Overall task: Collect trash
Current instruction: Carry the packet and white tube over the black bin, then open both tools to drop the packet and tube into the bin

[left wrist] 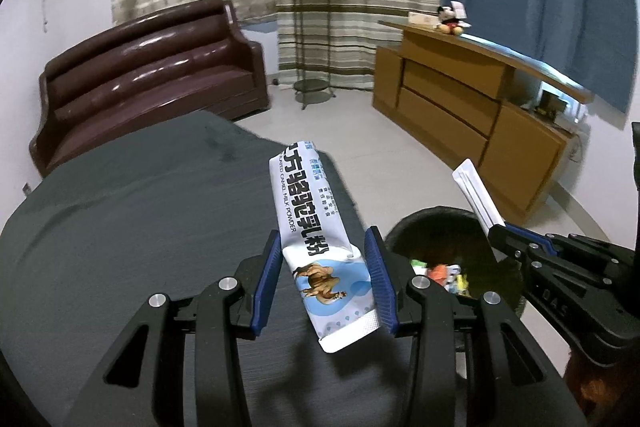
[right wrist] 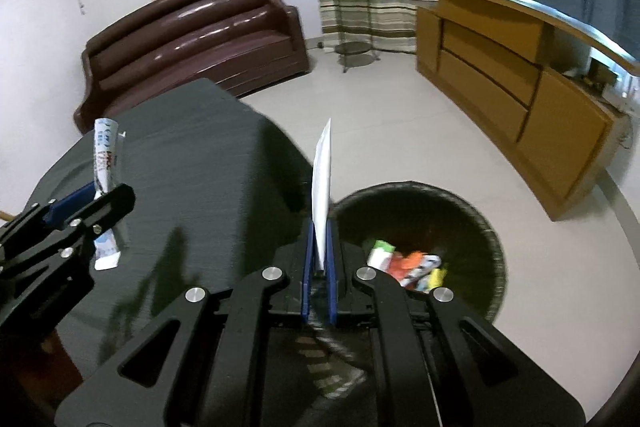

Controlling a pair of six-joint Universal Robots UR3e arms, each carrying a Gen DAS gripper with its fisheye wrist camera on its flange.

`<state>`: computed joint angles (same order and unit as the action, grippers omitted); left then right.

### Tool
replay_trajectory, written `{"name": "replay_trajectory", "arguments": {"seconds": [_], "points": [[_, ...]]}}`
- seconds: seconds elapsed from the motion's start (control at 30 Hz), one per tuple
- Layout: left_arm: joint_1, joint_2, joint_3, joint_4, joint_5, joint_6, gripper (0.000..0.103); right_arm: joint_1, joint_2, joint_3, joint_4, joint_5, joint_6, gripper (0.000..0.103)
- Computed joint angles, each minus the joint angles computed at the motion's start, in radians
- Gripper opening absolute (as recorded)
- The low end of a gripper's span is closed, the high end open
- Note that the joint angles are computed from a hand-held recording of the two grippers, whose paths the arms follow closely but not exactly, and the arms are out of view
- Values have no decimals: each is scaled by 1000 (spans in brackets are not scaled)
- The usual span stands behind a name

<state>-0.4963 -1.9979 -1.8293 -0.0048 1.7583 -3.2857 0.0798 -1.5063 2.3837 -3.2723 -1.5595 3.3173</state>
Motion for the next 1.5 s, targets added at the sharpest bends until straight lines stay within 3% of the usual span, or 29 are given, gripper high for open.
{"name": "replay_trajectory", "arguments": {"seconds": [0.5,1.23,1.37,1.47,1.5], "points": [[-97,-156,189,-27,12,23,42,-221,-80,170,-87,59,-89,6],[-140,-305,382,-103,32,19,43,-302,49,169,-187,71,-92,7],[-132,-309,399,-135,24,15,43,-311,75,168,-211,73,-71,14],[-129,-307,403,-152,18,8,51,-330,73,173,-210,93,-68,19],[-129,-306,403,-151,20,6,58,-329,74,173,-211,92,-67,21]]}}
